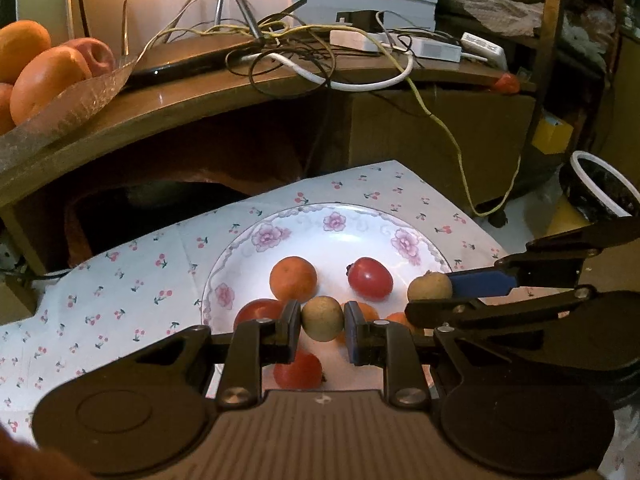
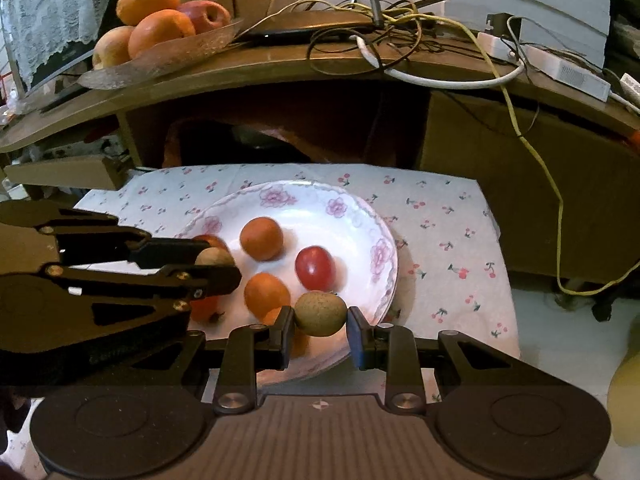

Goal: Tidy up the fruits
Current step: 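Carry both kiwis over the white plate with both tools, then lower both kiwis into the plate and open both tools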

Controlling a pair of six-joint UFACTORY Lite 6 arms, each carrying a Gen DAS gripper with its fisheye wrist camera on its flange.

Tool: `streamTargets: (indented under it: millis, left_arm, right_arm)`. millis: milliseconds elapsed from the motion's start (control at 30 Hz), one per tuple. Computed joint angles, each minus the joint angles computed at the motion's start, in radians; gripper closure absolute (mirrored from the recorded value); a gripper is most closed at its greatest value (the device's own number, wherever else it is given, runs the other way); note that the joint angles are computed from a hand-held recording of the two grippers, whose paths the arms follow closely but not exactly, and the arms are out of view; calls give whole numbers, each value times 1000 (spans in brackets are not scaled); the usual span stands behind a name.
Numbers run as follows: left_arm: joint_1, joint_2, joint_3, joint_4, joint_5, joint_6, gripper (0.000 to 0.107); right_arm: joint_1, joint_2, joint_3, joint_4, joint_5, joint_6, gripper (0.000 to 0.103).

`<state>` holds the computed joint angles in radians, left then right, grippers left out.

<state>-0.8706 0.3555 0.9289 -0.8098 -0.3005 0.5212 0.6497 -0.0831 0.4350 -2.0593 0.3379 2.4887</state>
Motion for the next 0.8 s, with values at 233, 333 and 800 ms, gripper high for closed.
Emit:
streamTargets:
  millis: [233, 333, 800]
  left_arm:
    - [22, 18, 16, 31, 14, -34, 79]
    - [25, 15, 13, 30, 12, -37, 79]
    - [31, 15, 17, 59, 21, -86, 77]
  right_arm:
    - [-18, 64, 36, -95, 17, 84, 73]
    - [-30, 80, 44, -151, 11, 138, 73]
    - [-38, 80, 31, -231, 25, 232, 69]
